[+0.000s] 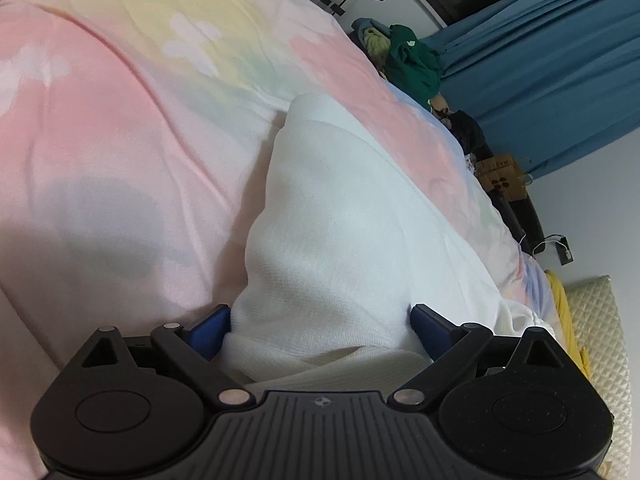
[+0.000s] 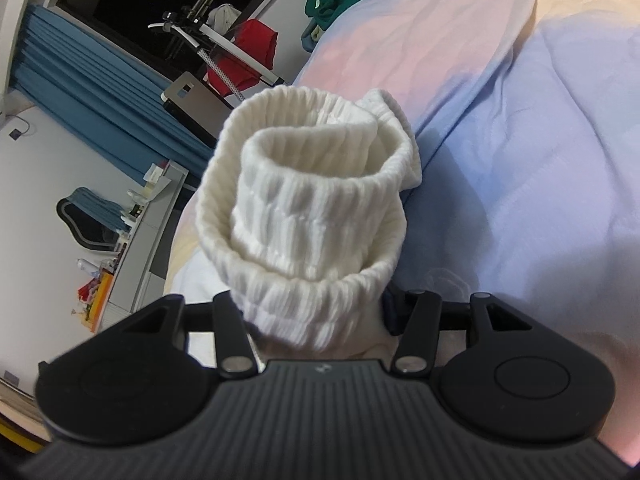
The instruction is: Fold clothes
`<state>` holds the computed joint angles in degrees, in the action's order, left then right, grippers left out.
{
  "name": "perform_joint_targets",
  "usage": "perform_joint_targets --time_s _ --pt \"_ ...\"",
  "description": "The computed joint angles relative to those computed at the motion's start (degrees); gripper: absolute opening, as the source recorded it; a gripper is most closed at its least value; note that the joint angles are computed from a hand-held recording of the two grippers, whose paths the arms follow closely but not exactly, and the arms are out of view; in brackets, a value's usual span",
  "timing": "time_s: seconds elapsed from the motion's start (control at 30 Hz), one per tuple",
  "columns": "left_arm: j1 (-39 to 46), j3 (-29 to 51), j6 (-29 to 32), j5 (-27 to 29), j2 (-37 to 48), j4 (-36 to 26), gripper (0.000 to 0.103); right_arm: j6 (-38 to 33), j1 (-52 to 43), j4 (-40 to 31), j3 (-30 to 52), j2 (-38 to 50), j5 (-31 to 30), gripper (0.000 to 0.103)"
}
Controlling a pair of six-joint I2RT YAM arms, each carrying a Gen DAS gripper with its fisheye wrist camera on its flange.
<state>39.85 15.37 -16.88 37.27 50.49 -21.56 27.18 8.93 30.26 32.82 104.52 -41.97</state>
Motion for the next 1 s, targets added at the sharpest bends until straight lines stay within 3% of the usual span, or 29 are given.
perform_joint_targets --time_s 0.13,0.47,0.7,0.87,1.0 --pt "-1.1 -0.3 0.5 -1.0 -1.6 -0.1 0.092 0.4 0.3 1.2 -0.9 -0.3 0.7 0.053" --pt "-1.8 -2.6 0.9 -2.8 -11.3 -3.0 0.071 -1.9 3.1 -1.4 -3.1 -6.8 5.5 0.052" --pt "8.6 -2.5 6.3 6.4 -17.2 -11.7 0.065 -2.4 3.6 -2.5 -5.6 -13.9 6.5 0.046" --pt "16.1 1.0 9.2 15.1 -15.2 -19.1 0.063 -1.5 1.5 -5.7 -5.8 -20.0 3.9 0.044" --pt "7.5 2.8 -4.1 11.1 -22.7 -17.1 0.062 -0.1 -2.6 -7.6 -4.2 -23.4 -0.8 0.044"
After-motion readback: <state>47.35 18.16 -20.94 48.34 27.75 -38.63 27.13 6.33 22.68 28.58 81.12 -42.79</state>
